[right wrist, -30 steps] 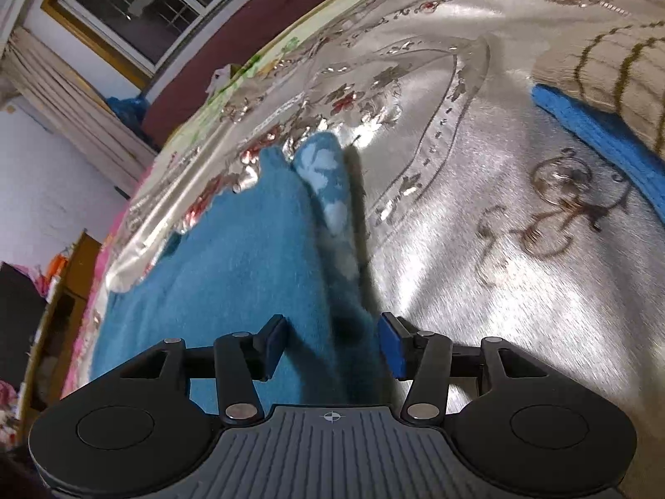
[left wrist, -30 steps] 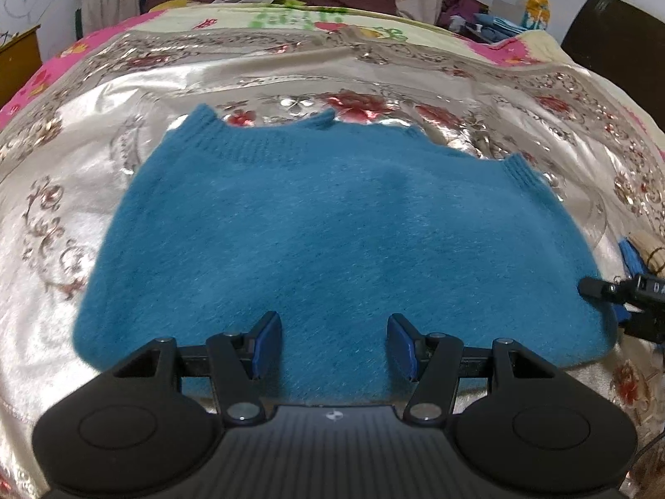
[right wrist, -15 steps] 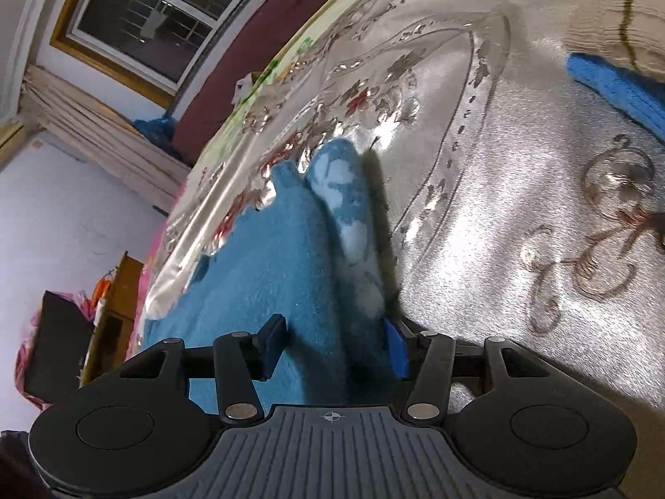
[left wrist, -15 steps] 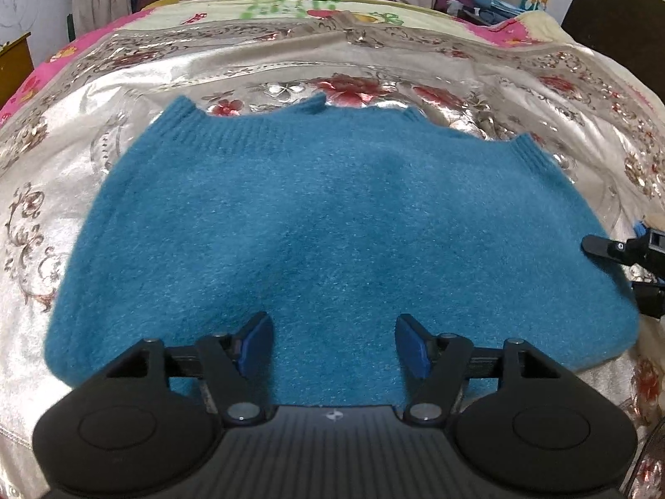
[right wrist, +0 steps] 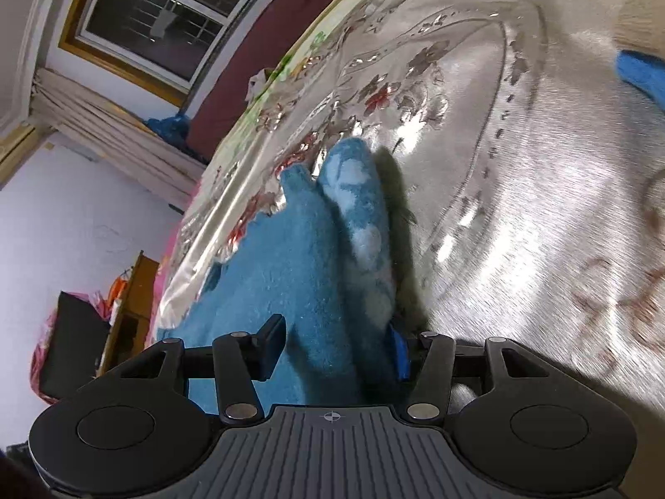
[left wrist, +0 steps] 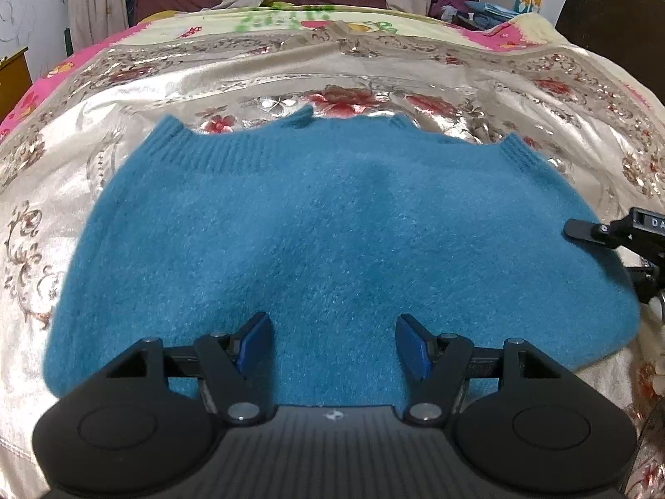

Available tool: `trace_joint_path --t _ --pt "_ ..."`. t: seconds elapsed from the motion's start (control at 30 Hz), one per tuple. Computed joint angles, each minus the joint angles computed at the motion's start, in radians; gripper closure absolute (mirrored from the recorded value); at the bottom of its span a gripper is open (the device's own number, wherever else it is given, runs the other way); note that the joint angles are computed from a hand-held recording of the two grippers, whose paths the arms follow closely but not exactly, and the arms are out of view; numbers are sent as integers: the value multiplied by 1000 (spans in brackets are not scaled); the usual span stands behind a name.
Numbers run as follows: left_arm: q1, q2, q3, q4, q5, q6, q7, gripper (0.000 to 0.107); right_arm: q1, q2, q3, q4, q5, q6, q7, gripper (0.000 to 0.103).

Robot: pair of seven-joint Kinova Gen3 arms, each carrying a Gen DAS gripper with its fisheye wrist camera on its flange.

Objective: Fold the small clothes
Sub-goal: 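Lift the sweater with the right gripper and fold it toward the left gripper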

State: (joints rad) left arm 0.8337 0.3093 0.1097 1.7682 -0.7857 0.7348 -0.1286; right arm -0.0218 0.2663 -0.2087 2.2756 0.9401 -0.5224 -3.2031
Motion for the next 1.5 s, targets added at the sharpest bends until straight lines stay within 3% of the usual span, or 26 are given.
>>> trace_joint_path --t 0.17,0.3,0.43,0.57,0.63,0.77,0.83,0.9,1.03,1.1,1.2,1.3,1.4,1.5 --pt "6 22 -6 -24 -5 8 -11 38 30 17 21 14 39 -98 -27 51" --pt "0 23 -10 -18 -4 -10 -30 37 113 48 13 19 120 -215 -69 51" --pt "-1 28 -12 -24 3 -11 -54 36 56 89 52 -91 232 -141 -188 51" --pt "-5 27 -14 -28 19 -14 -73 36 -26 89 76 -151 282 -55 -228 54" --pt "-3 24 -18 -25 18 -18 -70 36 -48 75 98 -140 277 -53 -231 69" --pt "11 29 -27 -21 -4 -14 -51 36 51 70 35 -56 161 -183 -190 74" --pt "10 34 -5 -18 -43 6 -19 36 30 39 53 -38 165 -197 -203 75" --pt "13 31 19 -3 -110 18 39 36 20 3 48 -48 212 -157 -274 75" --pt "143 28 -84 37 -273 14 169 36 -11 -42 60 -75 248 -144 -391 75" --pt "159 41 -104 44 -354 21 238 36 -41 -73 62 -99 271 -106 -435 75" --pt "76 55 -76 34 -404 -7 260 36 -93 -107 64 -143 325 -38 -531 75" --pt "-14 70 -26 33 -379 -46 200 35 -140 -114 61 -194 377 15 -641 75" --pt "6 44 -68 101 -446 -118 271 34 -200 -109 47 -243 372 66 -690 75" --pt "-22 -5 -57 159 -477 -160 340 35 -266 -98 17 -297 372 151 -751 75"
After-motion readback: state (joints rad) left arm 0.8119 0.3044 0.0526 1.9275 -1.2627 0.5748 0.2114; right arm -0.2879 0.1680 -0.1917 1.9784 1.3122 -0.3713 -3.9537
